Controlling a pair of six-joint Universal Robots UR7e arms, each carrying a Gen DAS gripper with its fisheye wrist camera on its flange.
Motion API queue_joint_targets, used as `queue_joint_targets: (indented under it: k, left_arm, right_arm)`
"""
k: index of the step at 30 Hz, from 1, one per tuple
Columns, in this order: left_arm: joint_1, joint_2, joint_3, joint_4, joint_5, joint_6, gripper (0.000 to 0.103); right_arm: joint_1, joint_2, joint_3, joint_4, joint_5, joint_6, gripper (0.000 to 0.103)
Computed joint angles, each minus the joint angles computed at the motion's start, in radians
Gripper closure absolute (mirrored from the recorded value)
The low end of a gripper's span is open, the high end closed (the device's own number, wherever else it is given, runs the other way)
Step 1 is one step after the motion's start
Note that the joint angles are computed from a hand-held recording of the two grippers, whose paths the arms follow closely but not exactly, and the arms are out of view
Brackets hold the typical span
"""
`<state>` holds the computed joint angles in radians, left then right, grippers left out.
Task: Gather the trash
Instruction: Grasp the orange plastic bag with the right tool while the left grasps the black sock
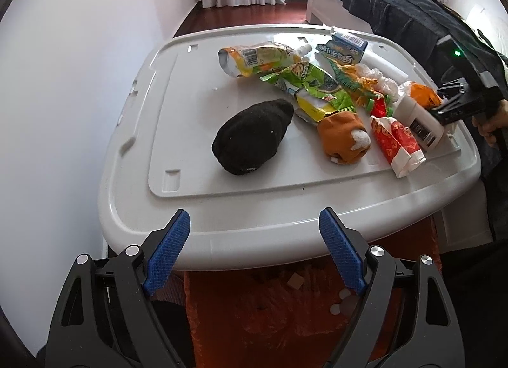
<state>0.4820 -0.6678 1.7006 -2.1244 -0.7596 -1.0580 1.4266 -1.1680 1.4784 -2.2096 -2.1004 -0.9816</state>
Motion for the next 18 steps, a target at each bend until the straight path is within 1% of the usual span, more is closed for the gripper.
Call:
queue_joint_targets:
  k: [1,2,3,5,7,9,11,12,14,15,16,17,18]
  left_arm:
    - [-0.001,-0.002,0.001,-0.006,0.001,0.01,0.021]
    - [-0.003,-0.007,0.007,-0.018,0.005,0.029,0.021]
    - [-0.003,-0.011,0.011,-0.027,0.006,0.046,0.021]
    - [-0.002,-0.021,0.018,-0.048,0.003,0.085,0.021]
    - [0.003,-0.031,0.023,-0.066,-0.011,0.118,0.021]
    - [0.007,-0.045,0.03,-0.07,-0.019,0.129,0.021]
    - [0.011,-0.061,0.041,-0.08,-0.023,0.143,0.021]
    - [0.011,-0.068,0.045,-0.086,-0.02,0.149,0.021]
    - [0.013,-0.074,0.047,-0.1,-0.017,0.182,0.021]
    - [0.015,-0.075,0.046,-0.109,-0.008,0.204,0.021]
    - [0.017,-0.074,0.045,-0.116,-0.002,0.222,0.021]
    - [0.024,-0.068,0.04,-0.132,0.003,0.265,0.021]
    - [0.03,-0.063,0.035,-0.148,0.002,0.305,0.021]
  right_arm:
    - [0.001,-0.006,0.008,-0.005,0.003,0.012,0.059]
    - [0.001,-0.015,0.026,-0.027,0.002,0.015,0.069]
    - [0.002,-0.031,0.056,-0.067,-0.001,0.02,0.075]
    - [0.002,-0.053,0.1,-0.133,-0.016,0.042,0.08]
    - [-0.001,-0.079,0.138,-0.19,-0.013,0.067,0.081]
    - [-0.015,-0.13,0.172,-0.208,0.049,0.099,0.081]
    - [-0.029,-0.193,0.2,-0.201,0.122,0.135,0.081]
    - [-0.036,-0.233,0.219,-0.2,0.172,0.165,0.081]
    - [-0.056,-0.306,0.244,-0.146,0.291,0.248,0.081]
    - [-0.071,-0.357,0.274,-0.118,0.376,0.289,0.081]
    - [-0.083,-0.402,0.311,-0.106,0.454,0.311,0.081]
    - [-0.087,-0.43,0.331,-0.098,0.489,0.316,0.08]
    - [-0.1,-0.478,0.391,-0.112,0.552,0.31,0.079]
